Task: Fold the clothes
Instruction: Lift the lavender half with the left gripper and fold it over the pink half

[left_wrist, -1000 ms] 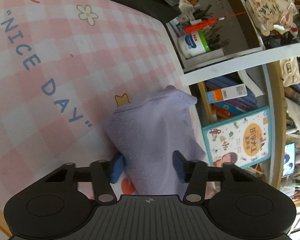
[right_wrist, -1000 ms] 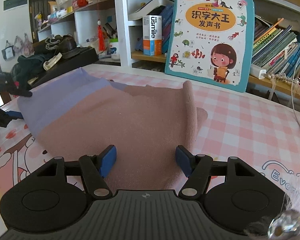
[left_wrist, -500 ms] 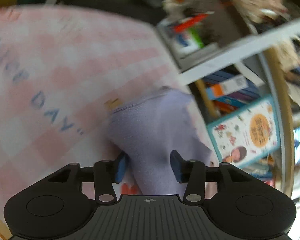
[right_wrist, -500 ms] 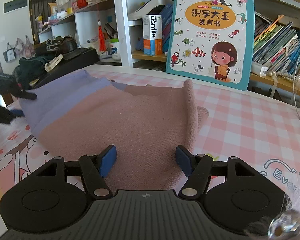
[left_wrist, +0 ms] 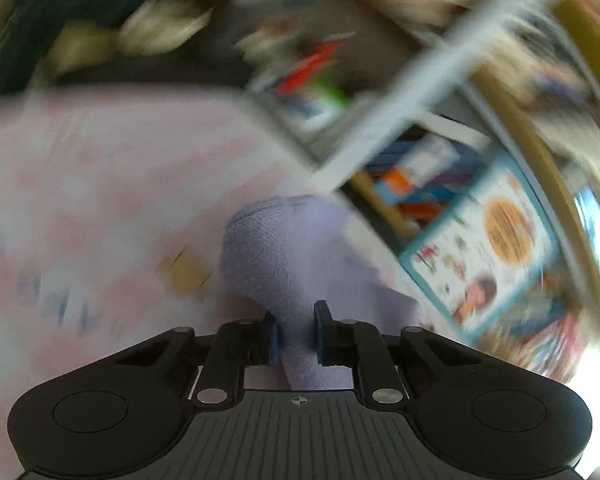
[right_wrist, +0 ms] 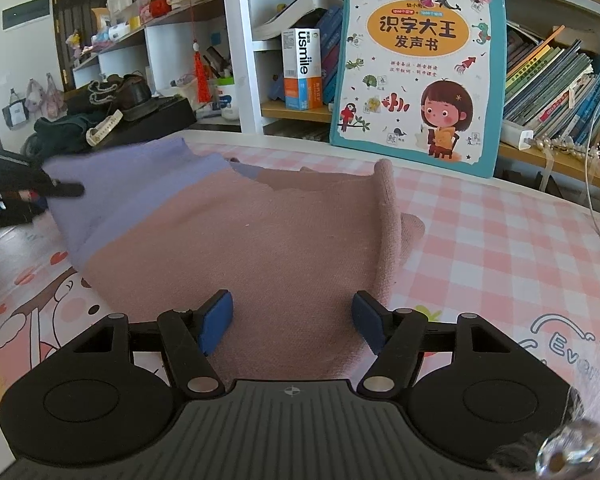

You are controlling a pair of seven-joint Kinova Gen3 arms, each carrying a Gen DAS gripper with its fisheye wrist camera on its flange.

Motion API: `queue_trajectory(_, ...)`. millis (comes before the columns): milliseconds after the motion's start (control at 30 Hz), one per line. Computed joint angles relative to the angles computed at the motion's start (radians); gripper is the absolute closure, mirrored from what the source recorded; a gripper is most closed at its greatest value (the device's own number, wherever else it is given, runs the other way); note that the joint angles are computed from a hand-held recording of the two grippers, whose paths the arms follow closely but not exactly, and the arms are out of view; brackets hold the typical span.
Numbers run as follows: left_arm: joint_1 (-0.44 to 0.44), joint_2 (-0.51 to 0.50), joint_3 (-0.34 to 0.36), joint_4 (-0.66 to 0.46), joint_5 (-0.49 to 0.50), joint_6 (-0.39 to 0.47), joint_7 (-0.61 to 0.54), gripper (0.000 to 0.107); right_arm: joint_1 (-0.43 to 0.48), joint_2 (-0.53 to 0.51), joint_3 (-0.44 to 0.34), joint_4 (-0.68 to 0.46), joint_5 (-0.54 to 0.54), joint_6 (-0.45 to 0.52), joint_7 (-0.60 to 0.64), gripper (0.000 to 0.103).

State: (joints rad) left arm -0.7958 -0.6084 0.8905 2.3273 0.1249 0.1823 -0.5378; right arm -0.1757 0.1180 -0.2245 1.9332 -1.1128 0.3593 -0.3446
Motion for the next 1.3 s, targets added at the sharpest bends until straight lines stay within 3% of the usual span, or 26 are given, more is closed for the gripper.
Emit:
queue_trajectory(67,-0.022,-0.037,0.046,-0.033,-0.059,0.016,-0.061,0.091,0.003,0.004,0.000,-0.003,-0.006,0.006,0.007,0.037)
queue_trajectory(167,-0.046,-0.016,0.065,-0.059,-0.052,0.056,-0.084,0.085,0.004,0.005,0.001,-0.004,-0.008,0.009,0.010,0.037)
queue_trajectory(267,-0.008,0.070,0.009,-0.024,0.004,0.032,-0.045,0.074,0.009,0.006,0.000,-0.003,-0.023,0.012,0.024,0.037)
queue_trajectory(433,0.071,0.167,-0.070,0.069,0.056,-0.106,0.031,0.073,0.006,0.007,0.002,-0.004,-0.026,0.011,0.027,0.037)
queue_trajectory(667,-0.074,0.168,0.063,0.013,0.031,-0.057,0.044,0.070,0.008,0.007,0.003,0.000,-0.046,0.017,0.047,0.037)
queue_trajectory(733,-0.085,0.172,0.078,0.021,0.019,-0.083,0.043,0.069,0.008,0.006,0.004,0.001,-0.050,0.017,0.050,0.037)
queue_trajectory(867,-0.079,0.174,0.079,0.065,0.042,-0.166,0.039,0.072,0.006,0.006,0.006,0.003,-0.058,0.018,0.056,0.036)
queue_trajectory(933,-0.078,0.176,0.073,0.062,0.053,-0.155,0.024,0.080,0.006,0.005,0.007,0.004,-0.062,0.019,0.059,0.036)
queue_trajectory(1067,-0.071,0.188,0.065,0.063,0.062,-0.159,0.002,0.087,0.002,0.007,0.009,0.003,-0.063,0.018,0.053,0.036)
queue_trajectory(1200,0.014,0.212,-0.021,0.104,0.082,-0.216,-0.024,0.090,-0.018,0.001,0.008,0.004,-0.029,-0.010,-0.003,0.036)
queue_trajectory(1300,0.044,0.182,-0.066,0.124,0.103,-0.203,-0.048,0.091,-0.033,0.003,-0.003,-0.003,0.010,-0.013,-0.044,0.036)
